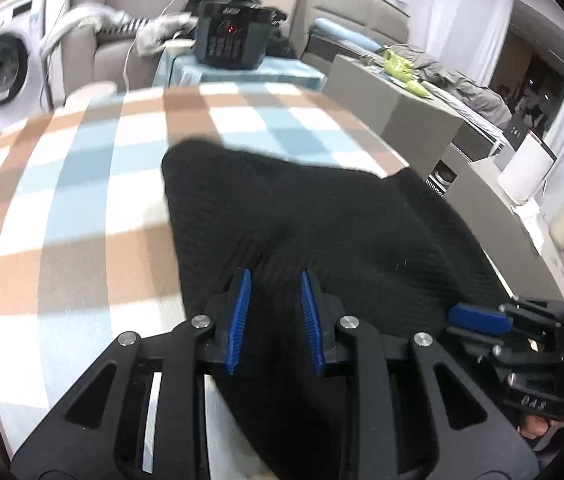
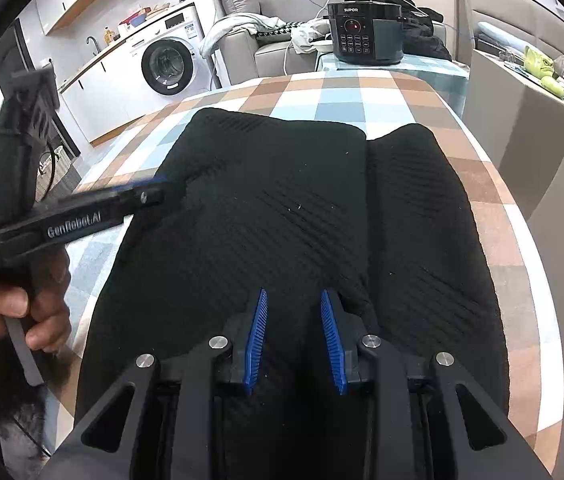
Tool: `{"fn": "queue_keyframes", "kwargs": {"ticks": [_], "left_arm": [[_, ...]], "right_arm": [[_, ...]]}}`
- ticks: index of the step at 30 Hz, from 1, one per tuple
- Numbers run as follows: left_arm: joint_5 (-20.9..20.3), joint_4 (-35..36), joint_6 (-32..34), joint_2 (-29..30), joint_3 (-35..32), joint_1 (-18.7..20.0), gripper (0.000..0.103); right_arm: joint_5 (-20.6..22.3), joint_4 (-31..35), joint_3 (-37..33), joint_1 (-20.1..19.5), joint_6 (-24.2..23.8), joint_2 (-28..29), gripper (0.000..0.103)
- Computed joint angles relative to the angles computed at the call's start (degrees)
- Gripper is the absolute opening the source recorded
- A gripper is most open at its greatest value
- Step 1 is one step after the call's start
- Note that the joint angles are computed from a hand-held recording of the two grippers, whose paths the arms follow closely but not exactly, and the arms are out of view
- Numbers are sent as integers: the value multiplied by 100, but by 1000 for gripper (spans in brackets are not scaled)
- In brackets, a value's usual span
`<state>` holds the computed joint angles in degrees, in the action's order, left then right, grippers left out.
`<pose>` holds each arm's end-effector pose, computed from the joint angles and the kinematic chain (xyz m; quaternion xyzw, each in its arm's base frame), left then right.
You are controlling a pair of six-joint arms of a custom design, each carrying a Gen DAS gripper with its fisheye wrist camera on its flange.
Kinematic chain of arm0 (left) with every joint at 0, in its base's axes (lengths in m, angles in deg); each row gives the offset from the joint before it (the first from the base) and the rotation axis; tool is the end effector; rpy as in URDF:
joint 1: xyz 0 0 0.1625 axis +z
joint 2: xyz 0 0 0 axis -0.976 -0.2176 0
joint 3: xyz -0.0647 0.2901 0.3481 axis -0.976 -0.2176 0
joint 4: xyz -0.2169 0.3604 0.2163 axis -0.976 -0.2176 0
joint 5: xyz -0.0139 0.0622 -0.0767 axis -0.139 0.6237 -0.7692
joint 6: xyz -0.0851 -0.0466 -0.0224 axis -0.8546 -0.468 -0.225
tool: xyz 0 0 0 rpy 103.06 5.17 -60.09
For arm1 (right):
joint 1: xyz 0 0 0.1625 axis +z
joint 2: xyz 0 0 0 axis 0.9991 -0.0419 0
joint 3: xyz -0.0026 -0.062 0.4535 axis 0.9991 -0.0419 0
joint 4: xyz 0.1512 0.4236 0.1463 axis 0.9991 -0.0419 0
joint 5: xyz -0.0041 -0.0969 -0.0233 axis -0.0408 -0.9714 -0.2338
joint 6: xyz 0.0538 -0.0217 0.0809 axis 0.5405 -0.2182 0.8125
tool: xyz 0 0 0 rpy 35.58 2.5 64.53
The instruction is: Fold small clothes
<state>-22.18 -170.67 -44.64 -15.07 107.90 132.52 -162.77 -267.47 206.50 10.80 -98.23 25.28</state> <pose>-0.1241 -0.5384 0.1529 0.0827 0.8913 -0.3552 0.2696 0.1819 -0.5079 0.0671 0.3435 -0.9094 0.1519 0.1789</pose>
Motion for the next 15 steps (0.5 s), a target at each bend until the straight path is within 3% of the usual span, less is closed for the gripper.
{"fn": "queue_keyframes", "kwargs": {"ticks": [5,8,15], "left_arm": [[-8,457,55,226,-547,399,23],[381,445,-125,242,-640,454,23],[547,418,-270,31,-339,119,27]], "right_arm": [[-24,47,-12,-2,-7,-10,29],[-98,74,7,30,-60,-39,29],[133,-133,271,-105,-136,-363,31]]}}
